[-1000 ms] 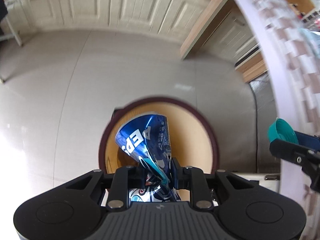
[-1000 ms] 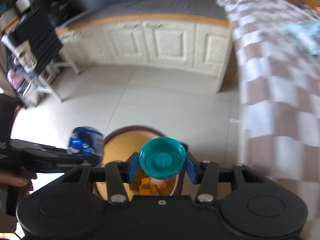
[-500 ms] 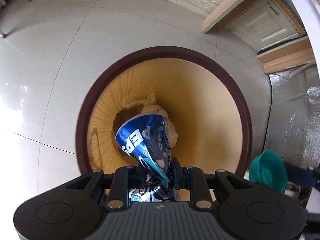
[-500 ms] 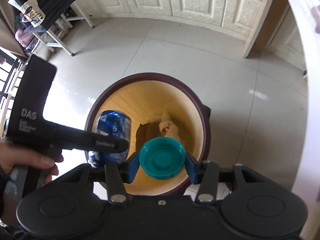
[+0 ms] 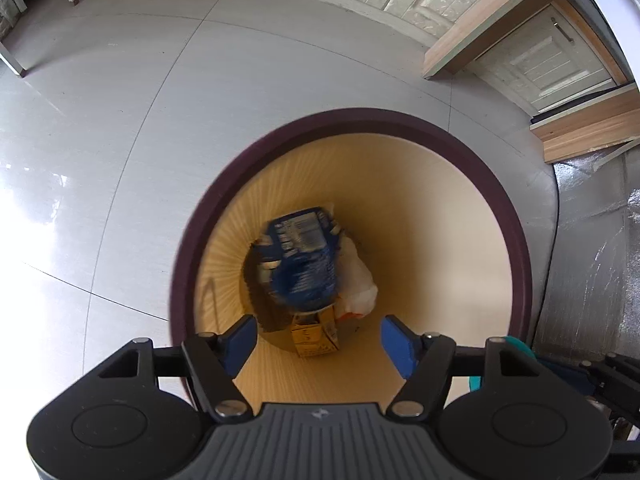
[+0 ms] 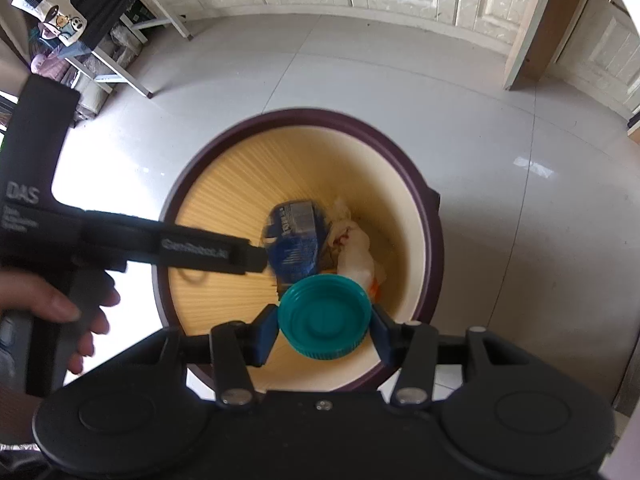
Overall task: Collect trash
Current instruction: 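Open both tools to drop the can and cap into the wastebasket, then raise both open tools away from the wastebasket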
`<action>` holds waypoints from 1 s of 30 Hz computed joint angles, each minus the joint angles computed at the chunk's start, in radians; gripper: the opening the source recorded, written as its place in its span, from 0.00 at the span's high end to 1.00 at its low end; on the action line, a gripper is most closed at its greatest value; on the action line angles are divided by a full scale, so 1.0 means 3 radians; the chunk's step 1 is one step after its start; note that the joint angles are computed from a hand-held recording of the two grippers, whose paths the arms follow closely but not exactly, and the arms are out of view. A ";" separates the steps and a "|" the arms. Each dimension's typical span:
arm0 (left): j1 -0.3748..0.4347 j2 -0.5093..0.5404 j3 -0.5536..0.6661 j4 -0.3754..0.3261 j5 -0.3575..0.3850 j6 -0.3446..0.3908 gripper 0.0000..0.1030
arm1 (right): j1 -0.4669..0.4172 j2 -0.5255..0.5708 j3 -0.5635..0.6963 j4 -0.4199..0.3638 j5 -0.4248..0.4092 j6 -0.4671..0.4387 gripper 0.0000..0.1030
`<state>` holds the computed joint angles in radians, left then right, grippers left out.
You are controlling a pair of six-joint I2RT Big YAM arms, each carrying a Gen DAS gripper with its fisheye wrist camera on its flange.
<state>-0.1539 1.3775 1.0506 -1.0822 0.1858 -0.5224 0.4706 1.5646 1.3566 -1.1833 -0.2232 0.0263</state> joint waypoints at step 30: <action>0.0043 -0.0279 0.0043 -0.0349 -0.0097 0.0311 0.15 | -0.0035 -0.0104 -0.0011 -0.0107 0.0299 0.0244 0.24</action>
